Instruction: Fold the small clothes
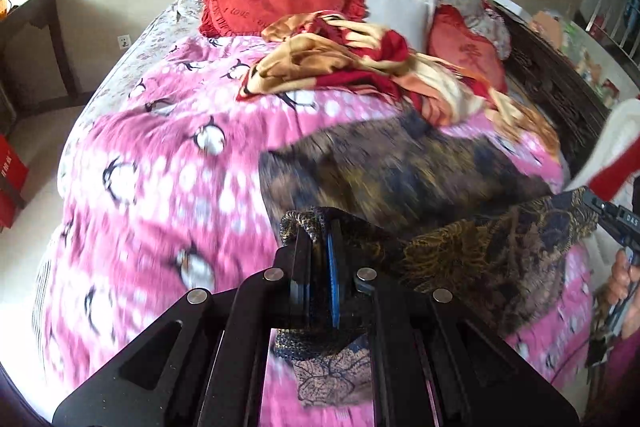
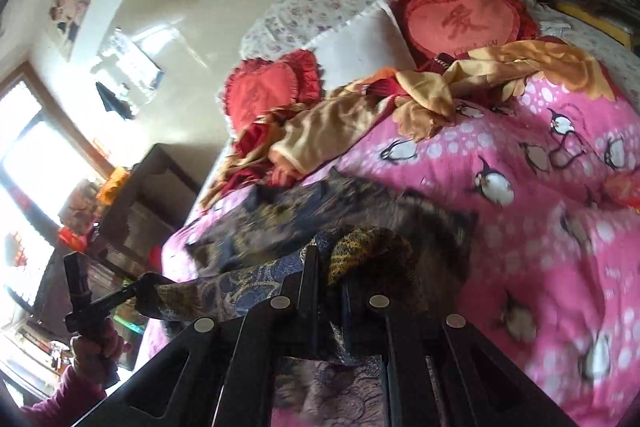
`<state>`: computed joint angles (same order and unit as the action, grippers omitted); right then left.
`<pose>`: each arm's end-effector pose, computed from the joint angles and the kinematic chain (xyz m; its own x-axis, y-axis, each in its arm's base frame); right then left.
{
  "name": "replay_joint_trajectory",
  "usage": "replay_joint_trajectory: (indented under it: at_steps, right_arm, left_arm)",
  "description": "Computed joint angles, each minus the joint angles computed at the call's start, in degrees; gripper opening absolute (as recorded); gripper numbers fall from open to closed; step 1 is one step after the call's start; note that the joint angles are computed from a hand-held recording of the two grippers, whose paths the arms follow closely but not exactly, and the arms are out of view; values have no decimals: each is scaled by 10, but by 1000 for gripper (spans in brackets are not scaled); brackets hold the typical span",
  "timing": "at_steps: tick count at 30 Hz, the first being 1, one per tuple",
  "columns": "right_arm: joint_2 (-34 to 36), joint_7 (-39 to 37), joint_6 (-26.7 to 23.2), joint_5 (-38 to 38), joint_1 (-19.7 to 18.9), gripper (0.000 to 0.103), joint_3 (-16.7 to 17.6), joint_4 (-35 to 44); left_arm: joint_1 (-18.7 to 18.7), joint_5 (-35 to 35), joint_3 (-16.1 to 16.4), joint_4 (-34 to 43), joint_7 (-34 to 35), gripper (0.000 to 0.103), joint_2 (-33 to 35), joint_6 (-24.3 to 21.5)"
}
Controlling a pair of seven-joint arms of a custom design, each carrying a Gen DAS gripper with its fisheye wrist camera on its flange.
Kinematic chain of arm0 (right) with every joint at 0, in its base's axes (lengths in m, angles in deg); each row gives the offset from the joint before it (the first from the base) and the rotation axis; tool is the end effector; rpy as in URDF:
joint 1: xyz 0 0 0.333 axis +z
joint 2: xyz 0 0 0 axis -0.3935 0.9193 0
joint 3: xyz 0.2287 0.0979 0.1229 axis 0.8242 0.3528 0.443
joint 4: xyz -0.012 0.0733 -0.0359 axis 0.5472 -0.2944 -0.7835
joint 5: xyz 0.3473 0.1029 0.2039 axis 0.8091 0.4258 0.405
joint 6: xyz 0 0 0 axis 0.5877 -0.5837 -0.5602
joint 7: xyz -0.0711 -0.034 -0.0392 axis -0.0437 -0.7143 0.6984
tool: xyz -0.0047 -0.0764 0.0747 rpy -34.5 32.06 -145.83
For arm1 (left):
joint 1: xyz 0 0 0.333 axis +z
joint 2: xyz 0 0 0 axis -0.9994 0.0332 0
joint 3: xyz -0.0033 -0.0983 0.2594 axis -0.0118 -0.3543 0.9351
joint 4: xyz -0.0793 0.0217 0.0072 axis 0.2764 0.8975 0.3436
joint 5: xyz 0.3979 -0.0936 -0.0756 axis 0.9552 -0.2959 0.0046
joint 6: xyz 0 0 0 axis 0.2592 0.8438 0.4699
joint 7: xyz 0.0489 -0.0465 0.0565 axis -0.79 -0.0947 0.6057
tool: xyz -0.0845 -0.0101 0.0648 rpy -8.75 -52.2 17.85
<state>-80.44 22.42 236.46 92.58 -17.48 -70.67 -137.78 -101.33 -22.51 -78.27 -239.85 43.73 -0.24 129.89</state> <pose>0.4904 -0.0542 0.3735 0.1364 -0.8503 -0.5083 -0.7608 0.2387 -0.6035 0.4482 -0.1060 0.3658 -0.0448 -0.9788 0.1996 -0.7953 -0.0860 -0.6001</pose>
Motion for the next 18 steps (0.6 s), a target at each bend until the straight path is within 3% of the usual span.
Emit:
replay_joint_trajectory:
  at_steps: [2,4,5,7,10,11,12,14,18]
  right_arm:
    - [56,11,-1,8,0,8,-1,44]
    - [110,40,4,-4,-10,8,10,86]
    - [132,60,9,-16,-16,10,17,102]
    - [155,92,12,-38,-30,16,30,118]
    - [131,32,17,26,-44,35,37,96]
    - [113,14,29,45,-45,46,38,81]
    - [96,-2,39,60,-44,47,37,68]
    - [51,-39,37,69,-41,47,31,34]
    - [-7,-51,36,-47,-17,30,43,-27]
  left_arm:
    - [-27,-28,35,42,30,5,50,-2]
    - [-76,-112,87,83,106,6,93,-21]
    - [-78,-135,93,98,123,6,107,-36]
    - [-67,-158,91,114,134,6,114,-70]
    - [-44,-175,72,91,140,19,81,-68]
    - [-30,-164,58,82,130,34,72,-59]
    - [-11,-147,38,65,114,51,52,-47]
    - [-3,-142,25,39,115,54,20,-33]
    - [-20,-114,11,-14,134,54,-34,-32]
